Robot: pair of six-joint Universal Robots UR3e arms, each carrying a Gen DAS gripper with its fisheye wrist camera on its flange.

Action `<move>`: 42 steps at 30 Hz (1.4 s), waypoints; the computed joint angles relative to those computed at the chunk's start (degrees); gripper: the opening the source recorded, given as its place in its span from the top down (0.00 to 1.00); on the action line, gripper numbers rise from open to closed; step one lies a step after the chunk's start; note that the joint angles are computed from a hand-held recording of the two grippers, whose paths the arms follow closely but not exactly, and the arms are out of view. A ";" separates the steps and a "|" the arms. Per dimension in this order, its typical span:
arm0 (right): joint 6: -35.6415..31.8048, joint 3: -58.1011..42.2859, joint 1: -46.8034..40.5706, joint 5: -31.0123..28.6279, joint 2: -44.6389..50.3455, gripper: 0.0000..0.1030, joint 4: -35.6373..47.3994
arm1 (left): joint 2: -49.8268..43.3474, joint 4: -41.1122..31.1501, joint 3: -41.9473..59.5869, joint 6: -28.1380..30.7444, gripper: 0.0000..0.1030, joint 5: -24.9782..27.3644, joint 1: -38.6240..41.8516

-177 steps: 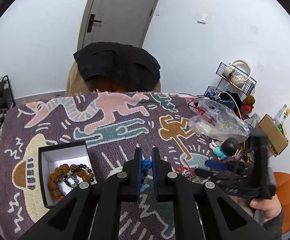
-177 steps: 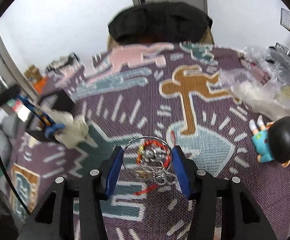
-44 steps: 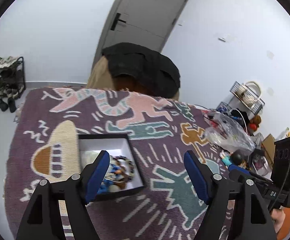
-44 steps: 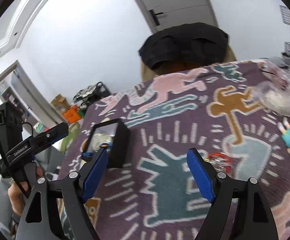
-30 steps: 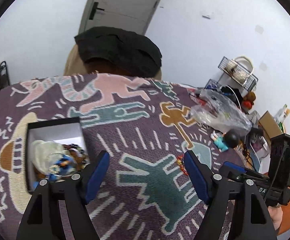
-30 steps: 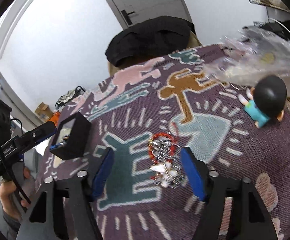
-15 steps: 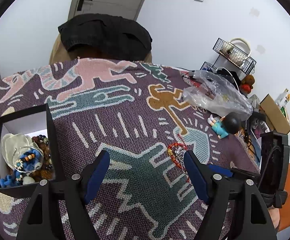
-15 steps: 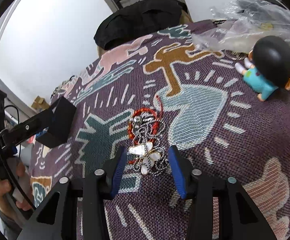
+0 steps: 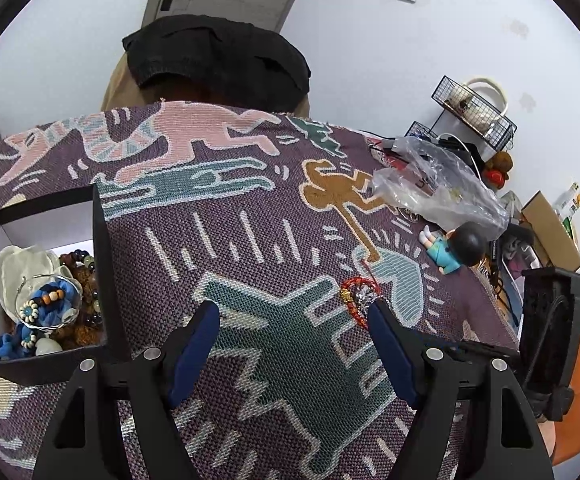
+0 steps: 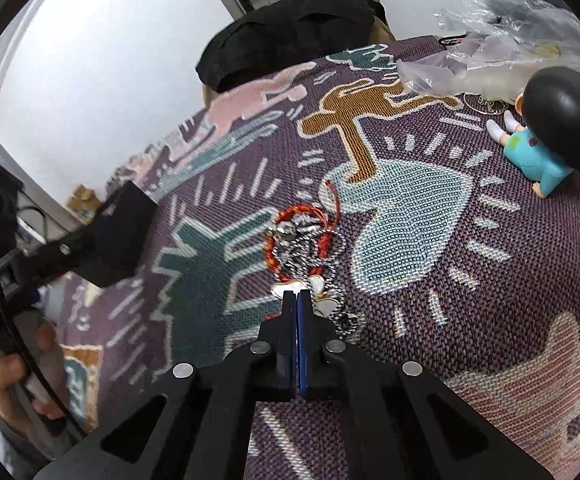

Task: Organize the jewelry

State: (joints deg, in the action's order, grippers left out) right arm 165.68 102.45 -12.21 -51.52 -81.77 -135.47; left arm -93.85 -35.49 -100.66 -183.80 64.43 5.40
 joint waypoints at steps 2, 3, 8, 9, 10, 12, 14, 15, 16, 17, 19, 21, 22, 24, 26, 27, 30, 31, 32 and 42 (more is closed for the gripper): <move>-0.40 0.90 -2.11 3.12 -1.53 0.98 0.85 | -0.49 -0.18 0.59 0.00 0.25 0.31 -0.62; -0.49 1.20 -2.82 4.30 -2.23 0.98 1.14 | -0.78 -0.25 0.91 -0.06 0.25 0.43 -0.92; -1.99 1.45 -6.07 8.09 -5.77 0.98 4.07 | -3.04 -0.61 3.22 -0.71 0.25 1.14 -2.98; -2.46 0.42 -6.11 8.04 -5.54 0.98 5.71 | -3.65 -0.77 3.86 -0.77 0.25 1.42 -3.61; -2.70 -0.59 -5.97 7.73 -5.12 0.98 7.14 | -4.06 -0.85 4.24 -0.73 0.25 1.64 -4.05; -1.74 -2.72 -4.54 5.19 -3.61 0.98 7.70 | -4.55 -0.83 4.72 -0.80 0.25 2.20 -4.77; -0.79 -5.20 -2.78 3.27 -1.69 0.85 8.42 | -4.59 -0.89 5.01 -0.88 0.25 2.57 -5.01; -0.77 -5.92 -2.15 3.03 -1.09 0.77 8.17 | -4.31 -0.87 4.90 -0.89 0.25 2.66 -4.88; -0.70 -6.48 -1.46 2.70 -0.52 0.57 7.37 | -3.93 -0.91 4.68 -0.87 0.25 2.67 -4.65; -0.03 -7.48 -0.14 1.43 0.44 0.40 5.72 | -3.41 -1.02 4.41 -0.81 0.25 2.63 -4.19; 0.55 -9.63 2.10 -1.99 2.24 0.37 4.61 | -2.19 -1.21 3.64 -0.68 0.25 2.43 -3.06; 0.52 -13.64 4.92 -5.99 5.40 0.37 5.85 | -1.00 -1.21 2.68 -0.59 0.25 2.11 -1.87; 0.70 -15.46 6.24 -8.32 6.89 0.37 6.37 | -0.51 -1.26 2.32 -0.61 0.25 1.94 -1.37; 0.72 -18.60 8.47 -12.30 9.46 0.38 7.63 | 0.52 -1.18 1.30 -0.43 0.25 1.15 -0.06; 0.31 -20.01 9.22 -13.49 10.64 0.42 8.70 | 1.25 -1.02 0.34 -0.19 0.25 0.50 1.02; 0.05 -20.67 9.37 -13.80 11.15 0.44 9.42 | 1.48 -0.90 -0.14 -0.13 0.25 0.13 1.50; -0.70 -23.06 10.47 -16.10 13.10 0.57 11.45 | 1.61 -0.79 -0.90 -0.27 0.25 -0.58 2.30; -1.02 -23.51 10.83 -17.04 13.54 0.62 11.74 | 1.76 -0.77 -1.25 -0.19 0.25 -1.00 2.69; -1.57 -22.94 11.09 -17.80 13.34 0.66 10.61 | 1.96 -0.59 -1.73 -0.11 0.25 -1.44 3.07; -3.10 -21.88 8.03 -13.75 10.10 0.94 11.55 | 3.24 -0.27 -3.26 -0.10 0.25 -2.92 4.50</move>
State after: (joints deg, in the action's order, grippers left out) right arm 162.59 80.57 -4.18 -65.28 -71.67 -123.92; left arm -90.61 -35.76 -103.92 -183.90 61.52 9.90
